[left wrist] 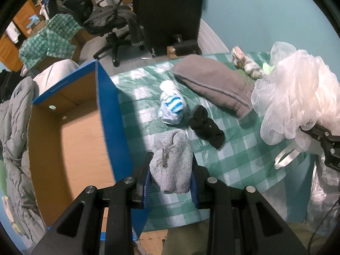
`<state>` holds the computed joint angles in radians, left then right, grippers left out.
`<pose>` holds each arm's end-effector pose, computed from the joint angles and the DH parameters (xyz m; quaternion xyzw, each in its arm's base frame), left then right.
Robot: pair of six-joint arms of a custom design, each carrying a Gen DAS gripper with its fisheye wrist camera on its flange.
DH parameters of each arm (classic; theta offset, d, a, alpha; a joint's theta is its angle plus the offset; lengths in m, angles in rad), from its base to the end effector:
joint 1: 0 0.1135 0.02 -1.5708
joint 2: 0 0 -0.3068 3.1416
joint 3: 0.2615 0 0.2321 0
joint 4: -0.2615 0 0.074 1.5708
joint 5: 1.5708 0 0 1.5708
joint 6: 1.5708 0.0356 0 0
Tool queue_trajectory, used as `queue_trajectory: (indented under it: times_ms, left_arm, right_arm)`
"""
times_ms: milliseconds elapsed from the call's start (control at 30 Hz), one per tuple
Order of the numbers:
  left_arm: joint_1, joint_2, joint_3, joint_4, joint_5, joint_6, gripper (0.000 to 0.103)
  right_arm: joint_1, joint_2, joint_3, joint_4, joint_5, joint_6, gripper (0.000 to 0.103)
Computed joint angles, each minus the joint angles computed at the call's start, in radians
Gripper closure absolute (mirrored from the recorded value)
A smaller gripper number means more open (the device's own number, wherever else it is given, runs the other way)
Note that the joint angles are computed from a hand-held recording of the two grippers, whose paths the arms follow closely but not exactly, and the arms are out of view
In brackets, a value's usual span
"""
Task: Organize soft objects
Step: 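Lift the sock and puffer and carry both over the cardboard box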
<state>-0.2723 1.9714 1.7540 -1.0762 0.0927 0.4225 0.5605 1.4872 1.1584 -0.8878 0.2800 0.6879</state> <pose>0.3858 -0.1111 0.3010 0.3429 0.9281 -0.0354 0.1411 0.2284 0.1317 0.3021 0.0866 0.9712 -0.0095 0.2218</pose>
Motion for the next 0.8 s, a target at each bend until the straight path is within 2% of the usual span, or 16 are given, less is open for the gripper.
queue_trajectory:
  times_ms: [433, 800]
  left_arm:
    - [0.083, 0.02, 0.103, -0.027, 0.004, -0.016, 0.073]
    - [0.181, 0.062, 0.188, -0.037, -0.001, -0.017, 0.073]
  right_arm:
    - [-0.017, 0.097, 0.181, 0.002, -0.019, -0.12, 0.038]
    - [-0.012, 0.24, 0.364, 0.022, -0.063, -0.232, 0.038]
